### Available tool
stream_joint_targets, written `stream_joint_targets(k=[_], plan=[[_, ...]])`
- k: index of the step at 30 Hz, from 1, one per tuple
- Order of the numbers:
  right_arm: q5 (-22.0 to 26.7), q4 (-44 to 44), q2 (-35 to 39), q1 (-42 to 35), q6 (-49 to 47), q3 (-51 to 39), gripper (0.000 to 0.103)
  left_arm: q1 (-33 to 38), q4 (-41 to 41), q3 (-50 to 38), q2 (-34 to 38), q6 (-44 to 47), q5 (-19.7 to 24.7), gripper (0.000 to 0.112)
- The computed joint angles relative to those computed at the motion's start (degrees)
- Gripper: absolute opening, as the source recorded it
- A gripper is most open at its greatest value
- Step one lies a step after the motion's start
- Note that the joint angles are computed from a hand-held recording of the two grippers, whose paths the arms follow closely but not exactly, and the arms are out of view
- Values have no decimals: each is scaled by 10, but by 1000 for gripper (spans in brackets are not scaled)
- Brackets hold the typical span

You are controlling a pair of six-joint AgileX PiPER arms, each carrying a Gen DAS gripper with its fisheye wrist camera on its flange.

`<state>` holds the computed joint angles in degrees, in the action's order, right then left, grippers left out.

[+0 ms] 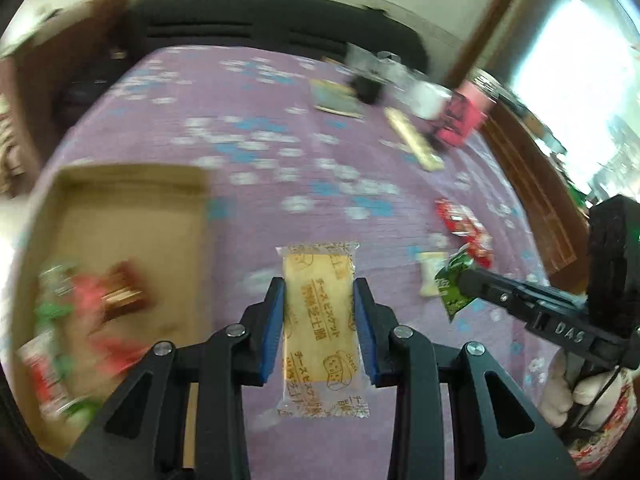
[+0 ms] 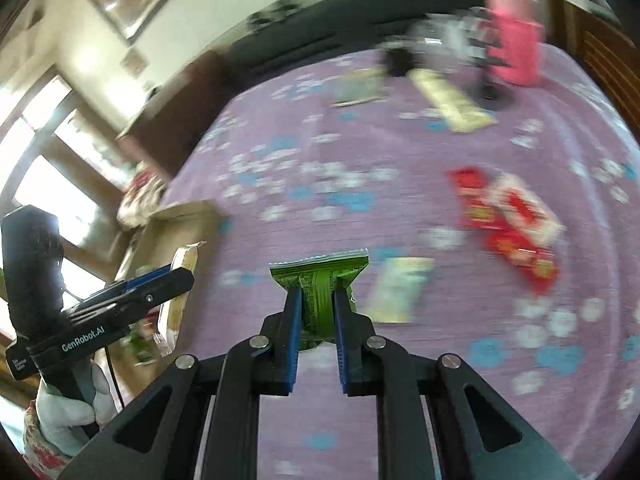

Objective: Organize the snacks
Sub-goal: 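Carry both snacks to the box and open both grippers to release them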

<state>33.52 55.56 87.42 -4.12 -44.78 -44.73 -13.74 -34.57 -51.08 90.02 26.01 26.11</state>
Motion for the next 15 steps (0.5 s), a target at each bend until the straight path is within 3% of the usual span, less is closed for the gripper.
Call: stream_joint_targets(k=[7, 11, 15], plan=[[-43, -45, 49, 228, 137, -73, 13, 209, -8, 104, -62, 108, 36, 36], [-71, -160, 126, 342, 282, -153, 13, 298, -24, 113, -42, 171, 45, 36], [-81, -304, 194, 402, 438, -218, 13, 347, -37, 105, -18, 210, 65, 36]])
